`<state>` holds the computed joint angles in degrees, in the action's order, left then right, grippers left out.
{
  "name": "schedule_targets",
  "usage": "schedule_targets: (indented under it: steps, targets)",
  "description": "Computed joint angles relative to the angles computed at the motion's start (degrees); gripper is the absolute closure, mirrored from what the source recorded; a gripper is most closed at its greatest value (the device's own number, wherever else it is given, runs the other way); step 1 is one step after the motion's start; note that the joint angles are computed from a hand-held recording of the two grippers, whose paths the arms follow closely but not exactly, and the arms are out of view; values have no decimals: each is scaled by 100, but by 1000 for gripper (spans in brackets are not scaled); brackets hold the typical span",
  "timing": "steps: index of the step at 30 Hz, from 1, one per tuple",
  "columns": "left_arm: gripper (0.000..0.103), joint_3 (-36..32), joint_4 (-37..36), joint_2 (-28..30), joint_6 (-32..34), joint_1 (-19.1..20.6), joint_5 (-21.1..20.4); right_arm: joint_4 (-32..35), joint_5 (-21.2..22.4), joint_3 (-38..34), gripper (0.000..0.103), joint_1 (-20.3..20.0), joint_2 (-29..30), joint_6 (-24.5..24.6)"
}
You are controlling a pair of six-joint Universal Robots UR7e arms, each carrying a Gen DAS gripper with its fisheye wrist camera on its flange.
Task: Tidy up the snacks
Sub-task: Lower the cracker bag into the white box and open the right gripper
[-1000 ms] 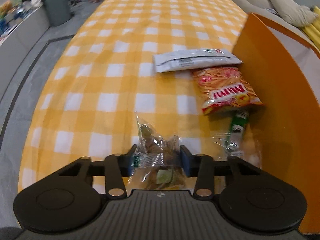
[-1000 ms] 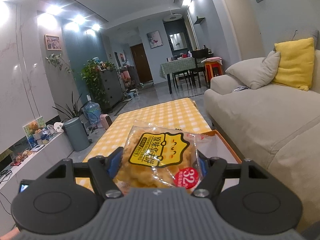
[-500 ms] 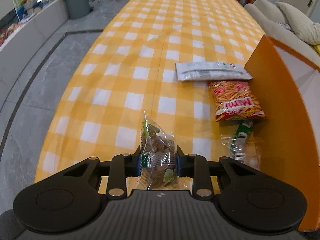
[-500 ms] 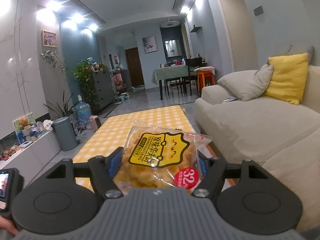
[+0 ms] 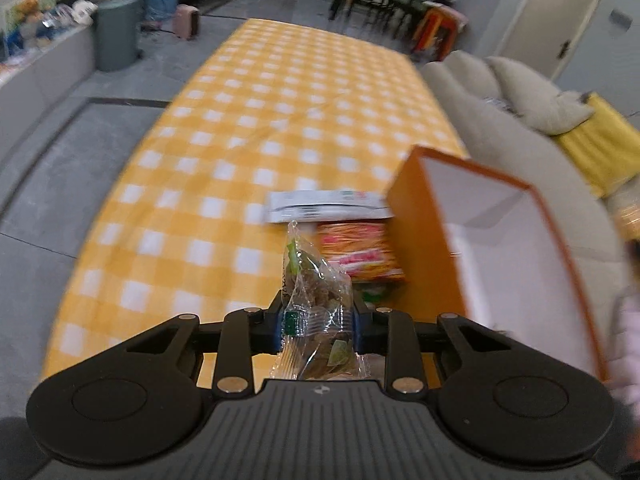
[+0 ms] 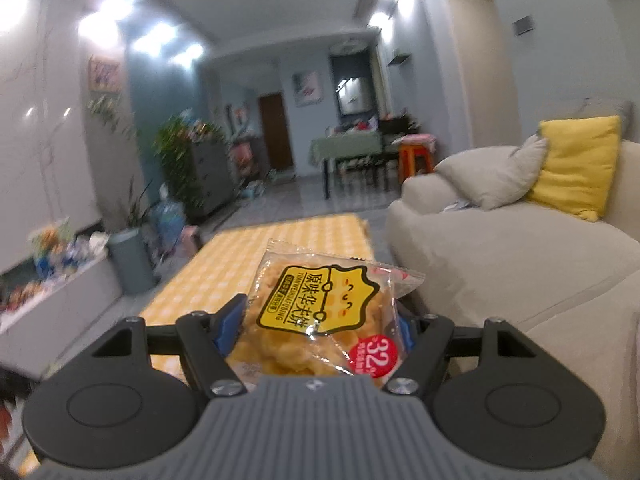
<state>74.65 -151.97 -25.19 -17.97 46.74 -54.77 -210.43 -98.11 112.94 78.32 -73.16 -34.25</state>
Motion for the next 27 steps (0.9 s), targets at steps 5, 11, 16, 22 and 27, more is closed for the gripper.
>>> schedule_targets:
  steps: [5, 11, 16, 22, 27]
  targets:
    - [71, 10, -119, 9, 93, -4, -480, 1095, -334, -315, 34, 49, 74, 18]
    - [71, 34, -208, 28, 235, 42, -726, 1794, -1001, -757, 33, 133, 376, 249]
    - [71, 10, -139, 36, 247, 118, -920, 2503, -1446, -1215, 33, 193, 580, 190]
    - [71, -43, 12, 63, 218, 225, -1095, 4016, -2226, -1952, 33, 149, 912, 983]
    - [71, -105, 107, 85, 197, 282, -1229, 4948, -2399, -2472, 33, 61, 1170, 1494]
